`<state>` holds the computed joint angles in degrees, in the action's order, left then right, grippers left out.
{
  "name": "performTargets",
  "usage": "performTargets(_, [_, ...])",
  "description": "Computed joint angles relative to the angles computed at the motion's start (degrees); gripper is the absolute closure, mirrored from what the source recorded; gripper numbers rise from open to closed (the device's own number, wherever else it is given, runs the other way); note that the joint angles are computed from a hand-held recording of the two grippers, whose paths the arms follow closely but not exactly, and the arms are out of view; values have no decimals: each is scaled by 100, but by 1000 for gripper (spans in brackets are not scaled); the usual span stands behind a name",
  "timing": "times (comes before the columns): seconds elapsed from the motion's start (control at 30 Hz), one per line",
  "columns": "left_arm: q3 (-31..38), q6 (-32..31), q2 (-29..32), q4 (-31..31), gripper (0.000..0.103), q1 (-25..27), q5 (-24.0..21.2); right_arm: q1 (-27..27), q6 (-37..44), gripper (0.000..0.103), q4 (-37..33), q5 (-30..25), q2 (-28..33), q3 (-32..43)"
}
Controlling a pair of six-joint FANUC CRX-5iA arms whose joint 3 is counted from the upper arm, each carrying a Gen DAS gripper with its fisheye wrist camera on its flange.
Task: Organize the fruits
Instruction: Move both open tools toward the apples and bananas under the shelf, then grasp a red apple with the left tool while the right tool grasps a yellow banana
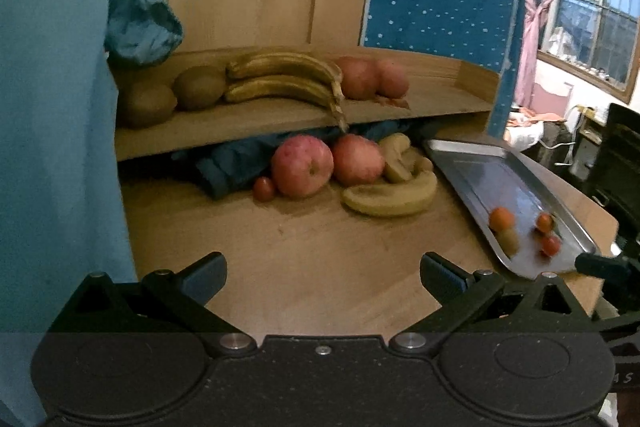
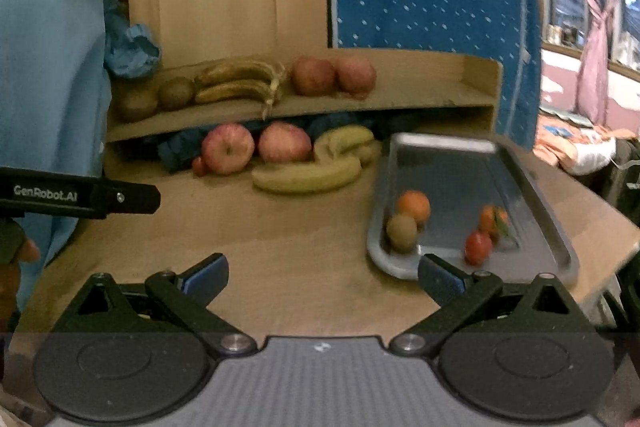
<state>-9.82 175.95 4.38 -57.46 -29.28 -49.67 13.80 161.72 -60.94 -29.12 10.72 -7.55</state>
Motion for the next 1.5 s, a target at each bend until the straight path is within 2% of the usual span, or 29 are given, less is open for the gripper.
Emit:
performTargets(0.23, [622,-394,496,122,1,355,-177,-172,756,0,-350,-573,762,991])
performTargets(0.43, [1088,-902,906,238,1,673,-243,-105,1216,0,-97,-954,1413,1802])
performTargets(0.7, [1533,-1221,1308,372,1,929,-256,-6,2016,1,81,-1601,2109,2756])
performTargets(0.97, [1845,-1360,1617,438,5,1024,-310,295,2248,10,815,-2127,2504,3370])
performTargets(1.07, [1901,-1414,1689,459,8,1059,-291,369,2290,11,954,-2057,2519,3382])
performTargets(1.3, [1958,-1521,1803,569,21,1169,-101,481,2247,33,1227,-2098,2662,3632])
performTargets(1.37, [1991,-1496,1845,528,23,1160,-136,489,2209,36,1296,-2260,2730,3758])
performTargets(1.5, [2038,-1523,1900,483,28,1168,-245,565,2294,38,1431,-2224,2757,3738])
